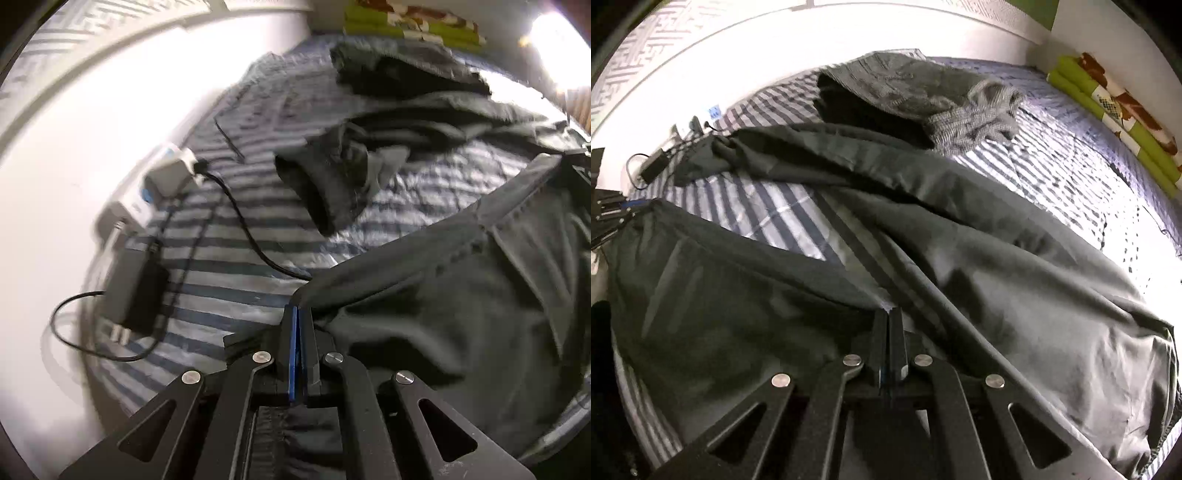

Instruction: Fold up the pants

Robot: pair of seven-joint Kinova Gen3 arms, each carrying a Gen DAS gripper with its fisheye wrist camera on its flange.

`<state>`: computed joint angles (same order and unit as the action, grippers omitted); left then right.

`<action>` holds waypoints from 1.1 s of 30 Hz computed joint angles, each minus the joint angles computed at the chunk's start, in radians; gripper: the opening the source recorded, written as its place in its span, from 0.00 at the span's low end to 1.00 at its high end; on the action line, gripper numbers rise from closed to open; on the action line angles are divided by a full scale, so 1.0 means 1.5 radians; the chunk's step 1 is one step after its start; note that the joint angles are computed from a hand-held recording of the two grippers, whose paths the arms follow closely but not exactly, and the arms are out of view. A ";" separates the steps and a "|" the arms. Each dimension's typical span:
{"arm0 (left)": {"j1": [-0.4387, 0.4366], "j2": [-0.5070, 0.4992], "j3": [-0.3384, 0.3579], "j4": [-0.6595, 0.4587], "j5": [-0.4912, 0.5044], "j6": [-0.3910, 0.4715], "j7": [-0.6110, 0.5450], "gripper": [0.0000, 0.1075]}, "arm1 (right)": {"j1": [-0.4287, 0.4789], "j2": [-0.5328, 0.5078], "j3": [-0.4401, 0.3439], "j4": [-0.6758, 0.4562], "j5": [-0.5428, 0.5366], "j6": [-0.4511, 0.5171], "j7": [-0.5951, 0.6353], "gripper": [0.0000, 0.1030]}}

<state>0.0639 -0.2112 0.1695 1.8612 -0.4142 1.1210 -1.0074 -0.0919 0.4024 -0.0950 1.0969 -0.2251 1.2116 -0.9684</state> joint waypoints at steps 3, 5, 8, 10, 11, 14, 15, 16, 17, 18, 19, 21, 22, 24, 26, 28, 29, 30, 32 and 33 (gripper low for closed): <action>-0.004 -0.043 -0.015 -0.016 0.024 0.016 -0.016 0.01 | 0.038 -0.013 -0.013 -0.015 -0.059 0.036 0.042 0.01; -0.016 -0.063 -0.042 -0.034 0.061 0.020 -0.041 0.01 | 0.066 -0.007 -0.025 -0.039 -0.097 0.062 0.057 0.01; -0.050 -0.022 -0.035 -0.059 0.044 0.022 -0.040 0.01 | 0.049 0.030 -0.001 -0.086 -0.110 0.070 0.008 0.00; -0.062 0.029 -0.047 -0.074 0.039 0.015 -0.030 0.03 | -0.012 0.055 0.050 -0.095 -0.067 0.035 -0.046 0.00; -0.061 0.053 -0.047 -0.082 0.026 0.021 -0.020 0.03 | -0.043 0.075 0.079 -0.102 -0.040 0.021 -0.071 0.00; -0.049 0.094 -0.041 -0.095 -0.028 0.049 0.002 0.15 | -0.068 0.077 0.093 -0.095 0.000 0.008 -0.119 0.03; -0.043 0.084 -0.049 -0.092 -0.026 0.045 0.002 0.28 | -0.051 0.058 0.078 -0.075 -0.008 0.002 -0.116 0.03; -0.040 0.065 -0.049 -0.085 -0.030 0.044 0.012 0.39 | -0.023 0.038 0.054 -0.051 -0.022 -0.006 -0.102 0.03; -0.036 0.048 -0.048 -0.078 -0.032 0.042 0.016 0.41 | 0.004 0.007 0.041 -0.021 -0.041 -0.010 -0.086 0.04; -0.033 0.033 -0.043 -0.074 -0.031 0.046 0.019 0.41 | 0.023 -0.016 0.041 0.003 -0.066 -0.012 -0.070 0.07; -0.028 0.014 -0.035 -0.071 -0.028 0.051 0.020 0.41 | 0.054 -0.042 0.034 0.030 -0.093 -0.013 -0.054 0.08; -0.016 -0.011 -0.014 -0.069 -0.024 0.058 0.014 0.41 | 0.116 -0.097 0.040 0.090 -0.147 -0.018 -0.034 0.14; -0.006 -0.020 0.009 -0.072 -0.027 0.066 0.015 0.41 | 0.146 -0.119 0.045 0.114 -0.170 -0.020 -0.024 0.14; 0.011 -0.017 0.056 -0.086 -0.043 0.081 0.032 0.41 | 0.189 -0.168 0.079 0.166 -0.183 -0.037 -0.028 0.14; 0.034 -0.006 0.079 -0.106 -0.039 0.077 0.040 0.41 | 0.228 -0.200 0.103 0.194 -0.170 -0.049 -0.047 0.15; 0.064 0.018 0.091 -0.138 -0.011 0.067 0.037 0.41 | 0.254 -0.210 0.141 0.197 -0.144 -0.039 -0.079 0.15; 0.086 0.042 0.107 -0.158 -0.004 0.061 0.038 0.41 | 0.270 -0.211 0.156 0.194 -0.137 -0.031 -0.092 0.15; 0.107 0.061 0.116 -0.173 -0.007 0.060 0.039 0.41 | 0.294 -0.210 0.176 0.189 -0.138 -0.022 -0.107 0.15; 0.155 0.114 0.150 -0.209 -0.022 0.055 0.040 0.42 | 0.327 -0.202 0.196 0.174 -0.138 -0.001 -0.133 0.19; 0.174 0.137 0.161 -0.226 -0.020 0.053 0.037 0.46 | 0.347 -0.188 0.206 0.157 -0.141 0.016 -0.146 0.21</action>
<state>0.3254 -0.0058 0.4104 1.5228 -0.4445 1.1999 -0.9518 0.4280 0.1198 0.2138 1.3322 -0.4372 1.2355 -1.1876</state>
